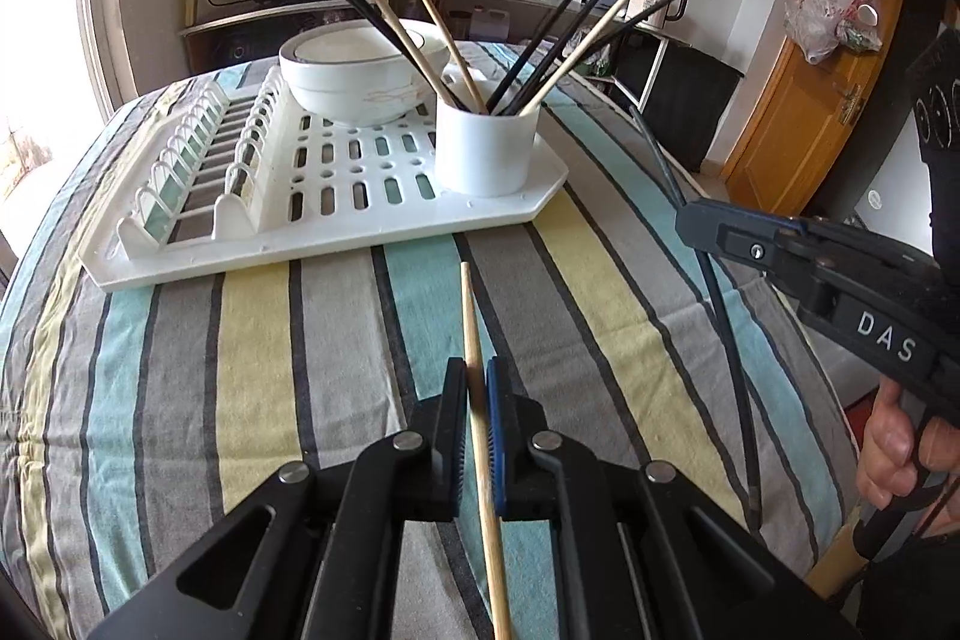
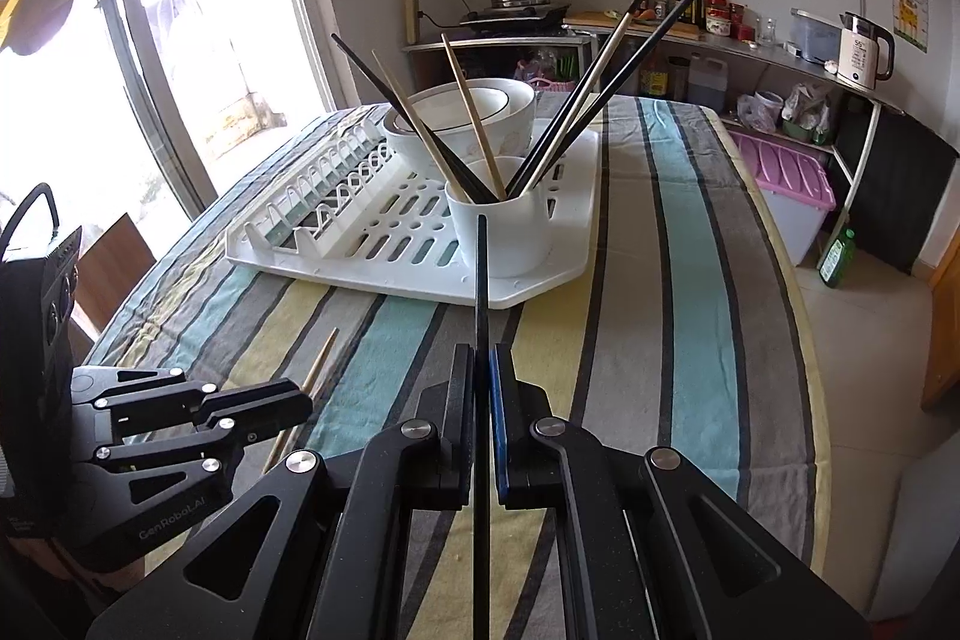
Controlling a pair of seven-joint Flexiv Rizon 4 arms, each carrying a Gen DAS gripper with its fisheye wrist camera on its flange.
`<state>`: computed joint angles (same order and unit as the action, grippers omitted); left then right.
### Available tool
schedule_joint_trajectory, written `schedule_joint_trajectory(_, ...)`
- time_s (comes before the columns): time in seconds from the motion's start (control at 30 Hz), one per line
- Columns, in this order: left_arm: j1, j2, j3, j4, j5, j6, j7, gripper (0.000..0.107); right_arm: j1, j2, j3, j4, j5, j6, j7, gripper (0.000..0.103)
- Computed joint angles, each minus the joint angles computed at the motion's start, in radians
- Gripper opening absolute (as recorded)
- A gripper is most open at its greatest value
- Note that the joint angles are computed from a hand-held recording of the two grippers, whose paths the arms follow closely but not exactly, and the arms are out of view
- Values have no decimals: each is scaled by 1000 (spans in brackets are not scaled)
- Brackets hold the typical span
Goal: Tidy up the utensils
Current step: 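Lift both wooden chopsticks upright and carry them over the white cup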
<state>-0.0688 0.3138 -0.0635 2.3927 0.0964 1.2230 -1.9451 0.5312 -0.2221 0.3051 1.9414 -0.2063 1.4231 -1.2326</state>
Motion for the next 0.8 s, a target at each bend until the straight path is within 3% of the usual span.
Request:
schedule_joint_trajectory(0.4, 10, 75, 25, 12, -39, 99, 55, 6, 10, 38, -30, 29, -57, 100, 74, 5)
schedule_joint_trajectory(0.8, 22, 126, 14, 30, -59, 120, 80, 6, 36, 76, -88, 80, -175, 180, 184, 5)
